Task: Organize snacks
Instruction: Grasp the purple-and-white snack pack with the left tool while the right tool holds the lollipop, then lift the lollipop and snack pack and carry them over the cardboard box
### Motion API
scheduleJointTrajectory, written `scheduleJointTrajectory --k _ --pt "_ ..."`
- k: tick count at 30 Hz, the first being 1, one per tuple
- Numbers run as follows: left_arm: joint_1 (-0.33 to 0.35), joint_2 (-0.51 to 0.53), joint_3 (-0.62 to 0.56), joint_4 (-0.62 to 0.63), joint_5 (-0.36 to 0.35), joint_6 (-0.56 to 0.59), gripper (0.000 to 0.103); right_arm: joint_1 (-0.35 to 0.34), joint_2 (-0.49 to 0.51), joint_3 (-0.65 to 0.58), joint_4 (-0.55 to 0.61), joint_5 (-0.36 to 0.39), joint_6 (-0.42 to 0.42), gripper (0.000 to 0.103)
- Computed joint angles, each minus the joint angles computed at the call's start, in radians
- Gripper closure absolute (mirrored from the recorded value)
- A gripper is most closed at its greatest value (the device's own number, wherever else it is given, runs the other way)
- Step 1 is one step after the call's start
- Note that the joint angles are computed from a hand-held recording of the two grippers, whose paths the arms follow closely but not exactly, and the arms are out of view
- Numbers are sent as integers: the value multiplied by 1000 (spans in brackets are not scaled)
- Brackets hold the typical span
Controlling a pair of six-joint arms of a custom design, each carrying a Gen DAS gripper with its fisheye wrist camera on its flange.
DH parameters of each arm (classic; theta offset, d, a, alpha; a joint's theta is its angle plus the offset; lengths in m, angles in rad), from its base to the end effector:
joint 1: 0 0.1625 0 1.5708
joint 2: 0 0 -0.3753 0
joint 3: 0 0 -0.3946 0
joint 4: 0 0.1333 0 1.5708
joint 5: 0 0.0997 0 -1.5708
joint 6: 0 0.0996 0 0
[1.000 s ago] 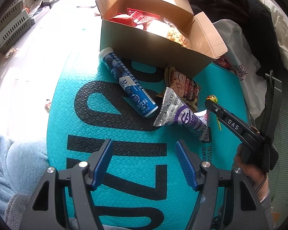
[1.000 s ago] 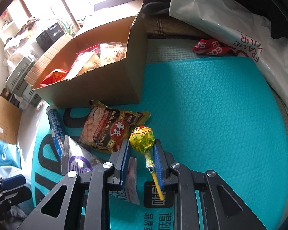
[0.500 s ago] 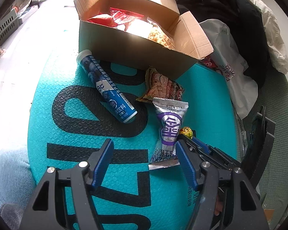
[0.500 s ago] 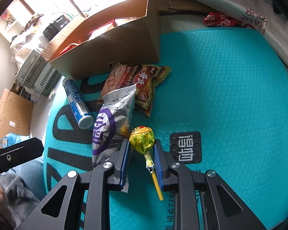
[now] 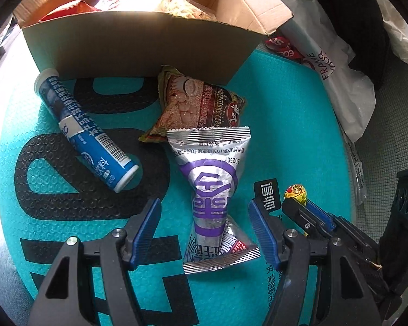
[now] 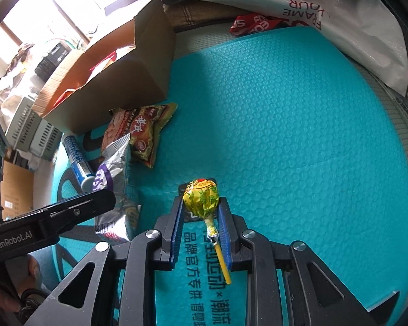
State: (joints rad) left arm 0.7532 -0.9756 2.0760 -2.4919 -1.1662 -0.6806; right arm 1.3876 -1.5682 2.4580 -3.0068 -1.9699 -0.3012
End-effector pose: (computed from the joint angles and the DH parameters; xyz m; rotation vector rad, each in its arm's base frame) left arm -0.2256 -0.4480 0.0136 0.2360 2.7084 -0.2007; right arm 0.0234 -0.3931 0.2046 0.0062 -2.5756 0.5745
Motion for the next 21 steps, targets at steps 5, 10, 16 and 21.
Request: scheduleJointTrajectory --k 5,10,16,21 --pt "0 54 -31 34 17 17 37 2 7 0 -4 -40 0 79" --pt "-11 62 -20 -4 33 48 51 6 23 -2 -11 -61 7 79" --pt "-23 53 6 -34 57 66 72 33 67 -19 -10 -87 29 79" --pt "-43 18 43 -41 73 65 74 44 73 -13 -14 -87 30 79"
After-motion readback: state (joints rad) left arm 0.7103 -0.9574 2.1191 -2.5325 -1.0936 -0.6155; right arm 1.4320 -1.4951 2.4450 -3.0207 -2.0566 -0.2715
